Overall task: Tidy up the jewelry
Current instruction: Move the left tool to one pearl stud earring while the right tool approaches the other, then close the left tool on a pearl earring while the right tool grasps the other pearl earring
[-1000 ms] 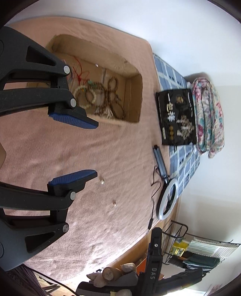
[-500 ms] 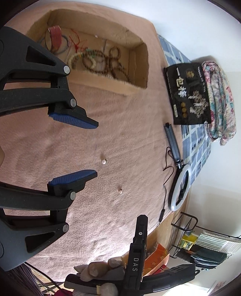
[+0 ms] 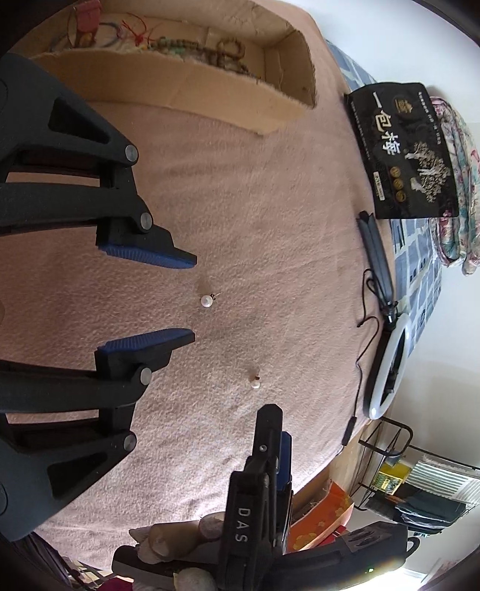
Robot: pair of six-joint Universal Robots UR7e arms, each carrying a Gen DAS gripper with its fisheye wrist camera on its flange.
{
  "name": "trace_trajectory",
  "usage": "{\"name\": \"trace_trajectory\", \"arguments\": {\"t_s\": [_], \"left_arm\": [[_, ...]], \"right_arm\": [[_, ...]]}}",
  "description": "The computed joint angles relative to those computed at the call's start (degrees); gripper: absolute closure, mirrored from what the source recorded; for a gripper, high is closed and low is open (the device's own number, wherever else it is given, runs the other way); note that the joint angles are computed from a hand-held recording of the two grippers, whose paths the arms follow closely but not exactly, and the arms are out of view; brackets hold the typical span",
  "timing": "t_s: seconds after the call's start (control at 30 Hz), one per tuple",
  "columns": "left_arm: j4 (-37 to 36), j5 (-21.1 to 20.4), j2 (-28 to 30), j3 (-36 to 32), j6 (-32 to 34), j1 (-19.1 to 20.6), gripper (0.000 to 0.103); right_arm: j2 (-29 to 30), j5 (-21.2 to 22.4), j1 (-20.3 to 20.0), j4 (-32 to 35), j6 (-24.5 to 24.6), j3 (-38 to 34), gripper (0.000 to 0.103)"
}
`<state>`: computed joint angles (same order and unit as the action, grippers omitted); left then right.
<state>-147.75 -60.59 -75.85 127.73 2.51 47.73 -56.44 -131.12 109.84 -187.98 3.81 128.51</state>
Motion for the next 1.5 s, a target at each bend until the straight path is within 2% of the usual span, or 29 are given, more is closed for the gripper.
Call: {"name": "trace_trajectory", "arguments": {"t_s": [0.13,0.3,0.6,0.87,1.1,1.2,1.5], "left_arm": [[-1.7,-0.2,1.4,-0.3,0.7,0.9,0.072],[-3.4,-1.1,2.9,-0.6,1.5,1.7,0.074],[-5.4,-1.2,4.9,-0.6,2.9,1.7,0.079],[-6.6,-0.9,6.1,-0.4,3.9,2.0,0.087],[-7.4,-0.7,6.8,-0.6,4.6,2.1,0.092],[-7.9,-0.4,7.0,-0.5,5.2,2.2,0.095],[-7.2,-0.1,6.6,-0.9,4.6,2.0,0.096]], "right_arm": [[1.0,1.5,-1.1,-2.6,-1.7,0.6,0.056],[2.4,2.5,-1.6,-5.3,-3.7,0.6,0.059],[4.3,1.4,-1.3,-4.3,-5.3,-0.8,0.065],[5.9,0.1,-0.7,-3.8,-7.2,-2.1,0.073],[7.7,-2.7,-0.1,-2.7,-8.4,-3.4,0.087],[7.7,-3.1,-0.1,-2.8,-8.3,-3.4,0.096],[7.3,-3.7,0.8,-3.4,-7.7,-3.1,0.097]]}}
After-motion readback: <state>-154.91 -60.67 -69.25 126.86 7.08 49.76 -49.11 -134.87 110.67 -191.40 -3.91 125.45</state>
